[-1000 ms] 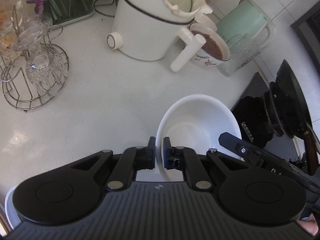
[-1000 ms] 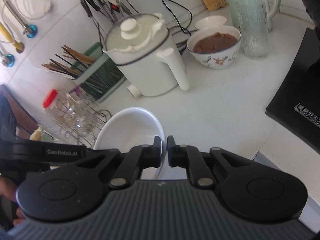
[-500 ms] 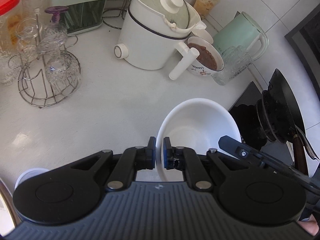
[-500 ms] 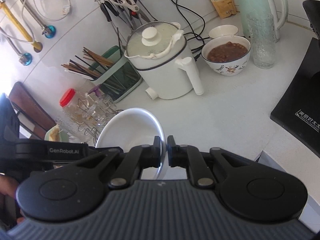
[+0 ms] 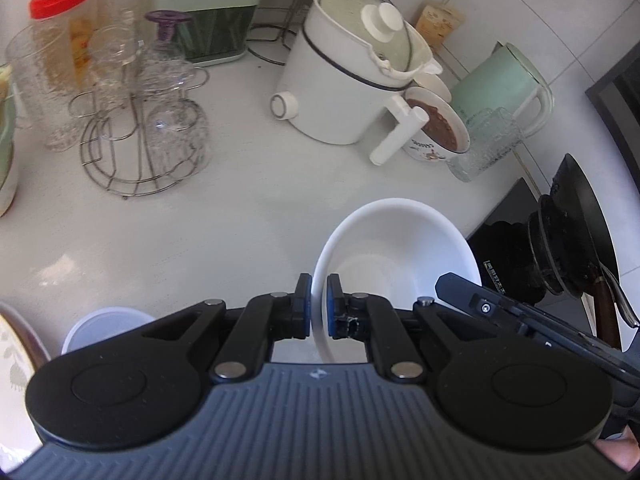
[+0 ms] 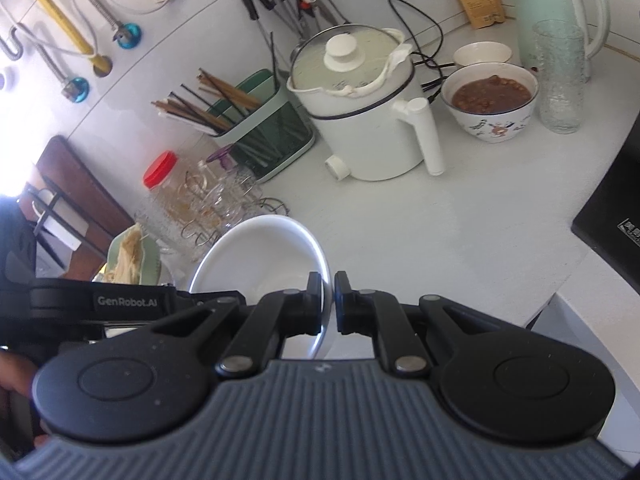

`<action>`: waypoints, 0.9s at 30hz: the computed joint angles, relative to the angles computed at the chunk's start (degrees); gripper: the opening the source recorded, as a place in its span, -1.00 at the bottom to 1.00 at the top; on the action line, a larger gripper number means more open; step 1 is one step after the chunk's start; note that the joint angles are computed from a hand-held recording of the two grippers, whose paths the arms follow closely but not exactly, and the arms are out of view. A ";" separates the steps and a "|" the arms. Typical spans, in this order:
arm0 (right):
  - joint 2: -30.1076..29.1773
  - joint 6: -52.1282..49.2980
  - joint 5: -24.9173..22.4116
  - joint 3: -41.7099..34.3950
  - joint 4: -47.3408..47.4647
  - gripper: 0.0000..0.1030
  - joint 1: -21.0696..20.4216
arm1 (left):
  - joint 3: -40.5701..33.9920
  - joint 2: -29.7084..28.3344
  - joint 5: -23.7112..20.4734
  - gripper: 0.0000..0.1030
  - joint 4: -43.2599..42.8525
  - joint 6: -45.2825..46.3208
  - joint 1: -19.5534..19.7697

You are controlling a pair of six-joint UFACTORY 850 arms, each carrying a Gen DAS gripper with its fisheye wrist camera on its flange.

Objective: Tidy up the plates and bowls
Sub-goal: 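Lift and carry the ceramic bowl with the left gripper toward the plastic bowls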

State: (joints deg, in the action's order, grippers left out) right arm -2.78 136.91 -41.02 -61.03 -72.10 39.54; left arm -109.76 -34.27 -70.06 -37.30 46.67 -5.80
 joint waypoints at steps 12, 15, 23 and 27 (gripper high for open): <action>-3.25 -6.87 4.06 -4.10 3.04 -0.82 -0.11 | 3.09 1.56 2.26 -0.83 -0.51 -1.12 3.40; -4.22 -9.85 5.17 -5.42 4.80 -0.82 -0.16 | 3.89 1.90 2.85 -0.83 -1.27 -1.57 4.54; -7.73 -18.54 8.26 -9.88 9.88 -0.82 -0.25 | 6.71 3.05 5.05 -0.83 -2.30 -1.97 7.77; -9.96 -22.25 10.73 -12.15 12.96 -0.82 -0.72 | 8.29 3.43 7.02 -0.83 -2.55 -2.27 9.36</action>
State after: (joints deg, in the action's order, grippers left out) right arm -12.75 114.66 -30.29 -73.18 -59.14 38.81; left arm -101.47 -30.84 -63.04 -39.84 44.40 3.57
